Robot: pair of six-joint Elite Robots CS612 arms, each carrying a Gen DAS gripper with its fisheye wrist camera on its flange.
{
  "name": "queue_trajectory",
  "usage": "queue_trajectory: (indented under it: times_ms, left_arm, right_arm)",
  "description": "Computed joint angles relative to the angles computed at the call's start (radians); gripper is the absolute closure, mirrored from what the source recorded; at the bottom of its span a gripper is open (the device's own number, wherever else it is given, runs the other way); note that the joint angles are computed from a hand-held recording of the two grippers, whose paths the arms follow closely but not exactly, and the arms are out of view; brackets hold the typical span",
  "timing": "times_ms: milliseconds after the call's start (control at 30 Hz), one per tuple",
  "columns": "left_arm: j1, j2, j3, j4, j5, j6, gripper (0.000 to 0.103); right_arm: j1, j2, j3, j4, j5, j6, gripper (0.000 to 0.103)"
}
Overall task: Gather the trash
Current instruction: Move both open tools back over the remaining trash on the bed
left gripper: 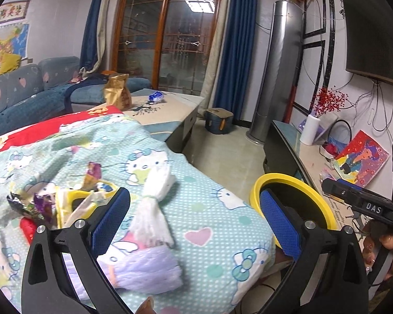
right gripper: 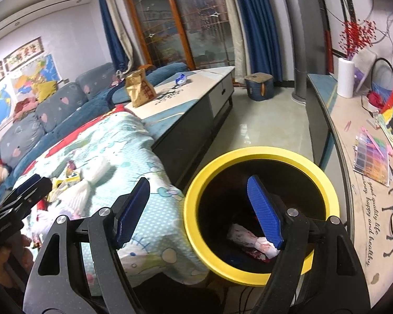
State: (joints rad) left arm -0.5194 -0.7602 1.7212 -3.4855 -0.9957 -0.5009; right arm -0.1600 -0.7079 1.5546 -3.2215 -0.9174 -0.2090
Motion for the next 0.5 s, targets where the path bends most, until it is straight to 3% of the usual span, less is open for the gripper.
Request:
queue_trajectory:
  times_ms: [500]
  left_arm:
    - [0.008, -0.027, 0.058, -0.024, 0.057, -0.053, 0.007]
  right_arm:
    - [0.025, -0.035, 0.049, 0.041, 0.084, -0.152, 0.034]
